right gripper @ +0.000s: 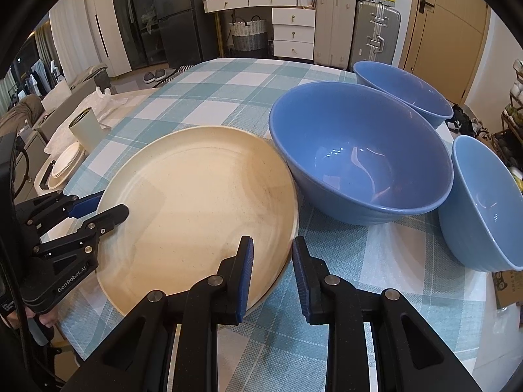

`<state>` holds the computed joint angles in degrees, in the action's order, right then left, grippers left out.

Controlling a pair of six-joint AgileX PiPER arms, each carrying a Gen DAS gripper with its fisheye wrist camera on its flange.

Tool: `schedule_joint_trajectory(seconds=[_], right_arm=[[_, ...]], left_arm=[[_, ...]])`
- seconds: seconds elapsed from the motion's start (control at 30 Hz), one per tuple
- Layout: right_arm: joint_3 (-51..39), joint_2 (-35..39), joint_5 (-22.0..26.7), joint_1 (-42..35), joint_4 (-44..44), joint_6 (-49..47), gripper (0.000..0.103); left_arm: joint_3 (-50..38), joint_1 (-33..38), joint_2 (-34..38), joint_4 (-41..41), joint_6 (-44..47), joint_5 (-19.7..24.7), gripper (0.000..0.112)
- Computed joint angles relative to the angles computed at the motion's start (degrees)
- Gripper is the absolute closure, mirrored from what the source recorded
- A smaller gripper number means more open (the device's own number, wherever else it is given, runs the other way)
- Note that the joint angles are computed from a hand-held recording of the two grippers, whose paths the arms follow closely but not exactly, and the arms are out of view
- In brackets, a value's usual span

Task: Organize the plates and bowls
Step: 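Carry the held cream plate with the left gripper toward the blue bowls, then lower the cream plate onto the tablecloth and open the left gripper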

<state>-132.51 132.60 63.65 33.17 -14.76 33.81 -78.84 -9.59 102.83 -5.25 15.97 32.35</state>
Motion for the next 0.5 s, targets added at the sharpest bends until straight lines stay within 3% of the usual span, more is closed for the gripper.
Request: schedule_joint_trajectory(seconds=[0.5], right_arm=[[1.6, -0.7, -0.8, -0.4, 0.9, 0.1, 0.076]], left_arm=[[-1.0, 1.0, 0.8, -3.5, 2.9, 1.6, 0.088]])
